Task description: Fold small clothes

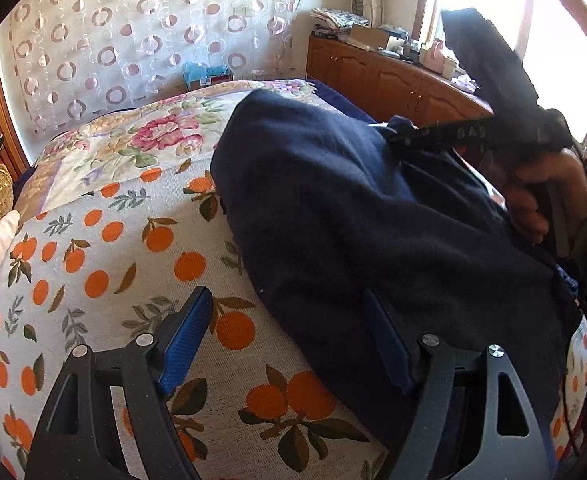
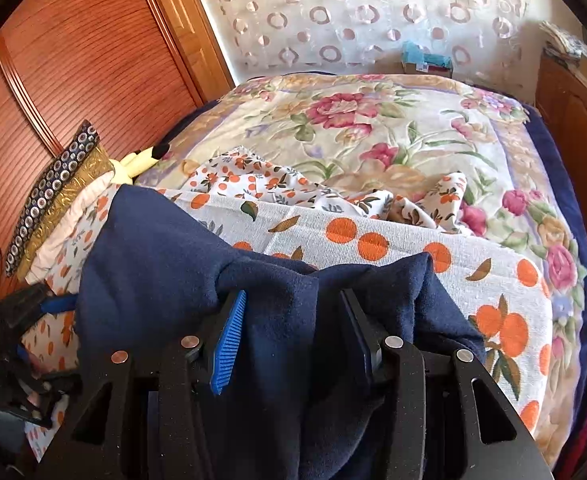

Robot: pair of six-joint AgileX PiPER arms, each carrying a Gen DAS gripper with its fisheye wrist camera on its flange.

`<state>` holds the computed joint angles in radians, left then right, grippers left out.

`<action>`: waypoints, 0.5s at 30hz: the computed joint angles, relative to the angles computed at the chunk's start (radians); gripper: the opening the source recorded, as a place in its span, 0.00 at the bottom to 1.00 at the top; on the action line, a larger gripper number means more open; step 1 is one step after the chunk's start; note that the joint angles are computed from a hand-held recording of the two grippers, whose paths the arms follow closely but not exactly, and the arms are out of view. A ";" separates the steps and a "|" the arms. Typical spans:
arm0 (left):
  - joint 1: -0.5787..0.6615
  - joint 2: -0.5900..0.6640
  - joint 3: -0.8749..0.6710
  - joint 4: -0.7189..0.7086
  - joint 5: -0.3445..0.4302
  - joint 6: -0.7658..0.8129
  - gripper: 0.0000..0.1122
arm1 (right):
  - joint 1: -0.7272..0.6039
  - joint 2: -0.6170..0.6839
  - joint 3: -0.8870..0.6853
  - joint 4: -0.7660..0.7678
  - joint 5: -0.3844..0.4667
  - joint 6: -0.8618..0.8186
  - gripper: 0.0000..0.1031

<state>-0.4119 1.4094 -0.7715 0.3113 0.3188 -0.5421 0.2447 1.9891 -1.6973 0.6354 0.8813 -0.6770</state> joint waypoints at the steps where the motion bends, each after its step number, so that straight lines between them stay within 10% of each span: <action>1: 0.001 -0.003 0.003 0.000 -0.003 -0.001 0.70 | -0.012 -0.008 0.010 0.032 0.006 -0.015 0.15; 9: 0.019 -0.012 0.007 -0.080 -0.009 0.079 0.70 | -0.090 -0.289 0.289 0.276 -0.131 -0.238 0.06; 15: -0.030 -0.063 -0.009 -0.011 0.038 -0.002 0.70 | 0.004 -0.432 0.414 0.061 -0.381 -0.127 0.06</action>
<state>-0.4417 1.3468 -0.7803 0.3001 0.3567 -0.5438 0.2486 1.5574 -1.2830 0.6965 0.5005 -0.8043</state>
